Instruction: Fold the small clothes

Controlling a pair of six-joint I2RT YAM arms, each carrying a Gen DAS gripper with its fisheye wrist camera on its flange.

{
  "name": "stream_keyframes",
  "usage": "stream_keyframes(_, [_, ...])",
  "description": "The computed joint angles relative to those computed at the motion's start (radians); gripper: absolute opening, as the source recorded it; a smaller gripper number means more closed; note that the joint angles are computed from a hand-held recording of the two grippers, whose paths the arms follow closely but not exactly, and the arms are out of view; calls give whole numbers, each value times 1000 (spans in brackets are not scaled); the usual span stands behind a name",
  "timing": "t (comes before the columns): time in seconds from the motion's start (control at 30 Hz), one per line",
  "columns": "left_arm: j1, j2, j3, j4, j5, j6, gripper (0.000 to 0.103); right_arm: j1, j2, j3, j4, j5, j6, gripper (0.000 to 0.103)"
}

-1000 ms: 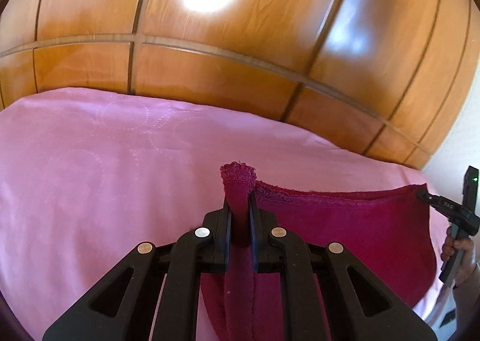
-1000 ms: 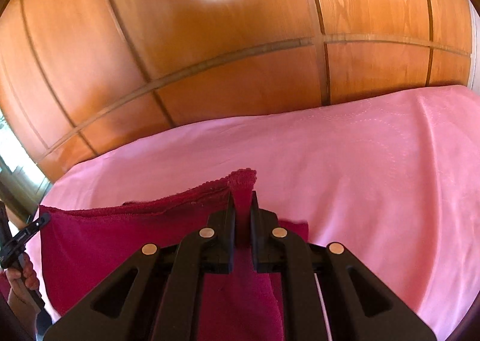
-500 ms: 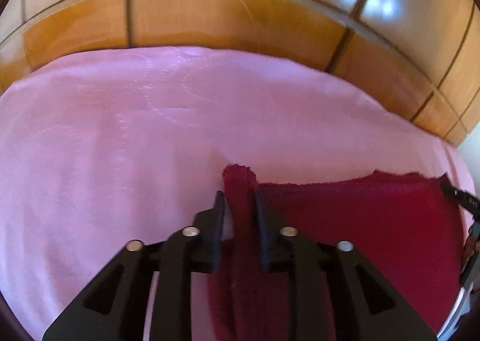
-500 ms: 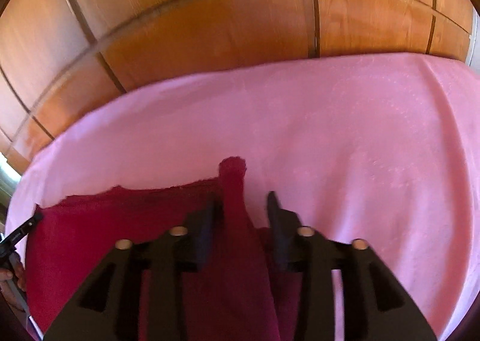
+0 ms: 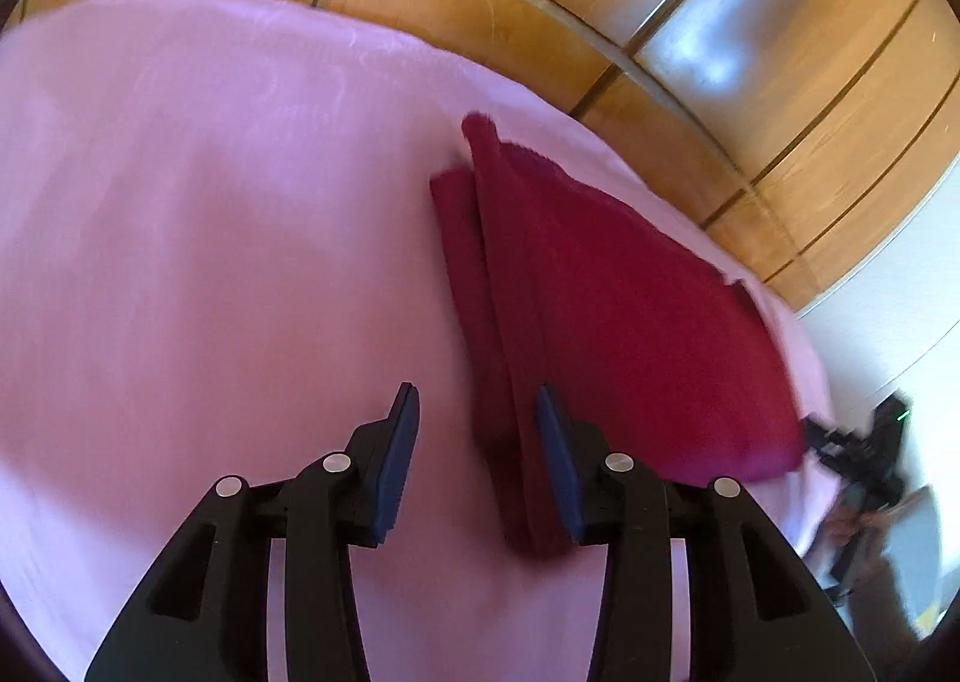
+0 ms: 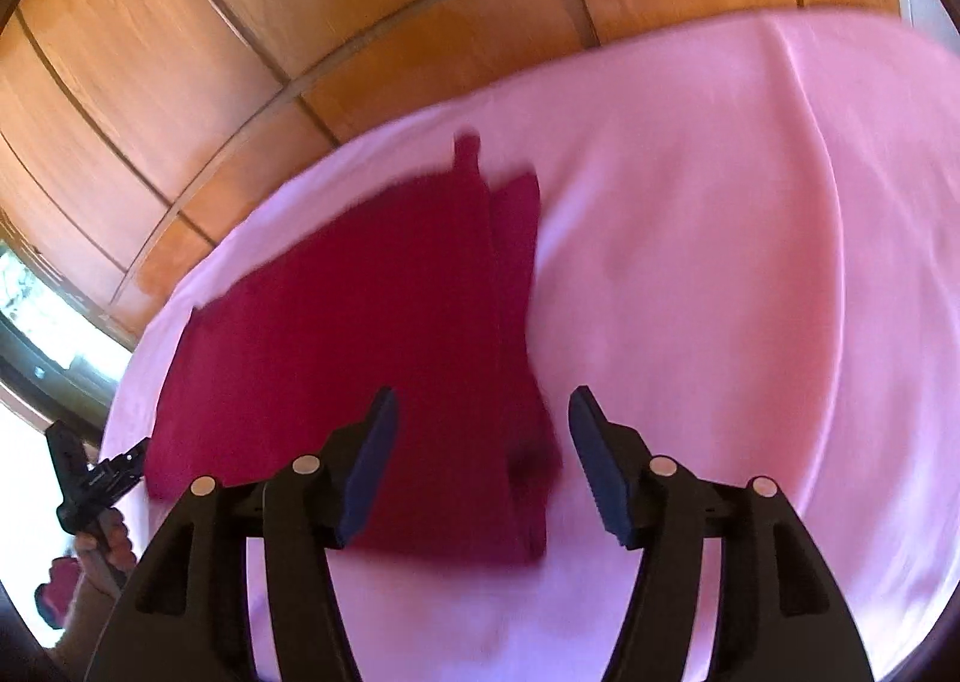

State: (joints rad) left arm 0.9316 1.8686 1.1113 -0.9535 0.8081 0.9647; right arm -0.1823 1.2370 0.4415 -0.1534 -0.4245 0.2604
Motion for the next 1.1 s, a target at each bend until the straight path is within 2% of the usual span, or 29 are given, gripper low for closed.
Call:
stream_keyframes(0.03, [28, 16, 4, -48, 2, 45, 39, 2, -10, -30, 10, -9, 8, 60])
stream_keyframes(0.13, [71, 12, -18, -74, 16, 79, 39, 12, -11, -73, 58, 3, 26, 50])
stream_keyframes(0.17, [76, 21, -9, -89, 23, 74, 39, 3, -21, -76, 49, -4, 24, 40])
stream_keyframes(0.2, [83, 32, 6, -109, 30, 70, 39, -1, -16, -74, 49, -7, 30, 36])
stream_keyframes(0.27, [104, 51, 45, -164, 52, 77, 50, -6, -20, -65, 34, -7, 25, 29])
stream_keyframes(0.3, [118, 59, 65, -190, 70, 84, 51, -6, -24, -58, 21, -5, 18, 27])
stream_keyframes(0.43, [163, 71, 105, -295, 98, 188, 51, 6, -7, -66, 42, 7, 18, 26])
stream_keyframes(0.53, [147, 37, 49, -291, 57, 277, 51, 13, 6, -73, 67, 7, 36, 26])
stream_keyframes(0.6, [126, -1, -16, -232, 34, 296, 51, 19, 6, -73, 68, 11, 41, 26])
stream_keyframes(0.63, [104, -18, -55, -189, 19, 300, 47, 22, 6, -68, 59, 15, 38, 26])
stream_keyframes(0.67, [80, -25, -75, -164, 3, 303, 21, 39, 1, -56, 38, 39, 32, 23])
stream_keyframes(0.7, [53, -54, -109, -104, -18, 281, 13, 49, -5, -49, 24, 56, 27, 20])
stream_keyframes(0.73, [40, -83, -142, -51, -24, 271, 11, 62, -31, -38, -9, 78, 17, 15])
stream_keyframes(0.8, [46, -95, -139, -62, -20, 297, 9, 56, -95, -27, -65, 89, -1, 11])
stream_keyframes(0.83, [58, -105, -133, -73, -20, 322, 9, 32, -119, -17, -104, 57, -56, 11])
stream_keyframes(0.93, [111, -70, -77, -180, -37, 426, 9, 19, -173, -7, -182, 47, -91, 10])
stream_keyframes(1.1, [181, -64, -82, -242, -103, 519, 9, -42, -306, -42, -356, -9, -173, 10])
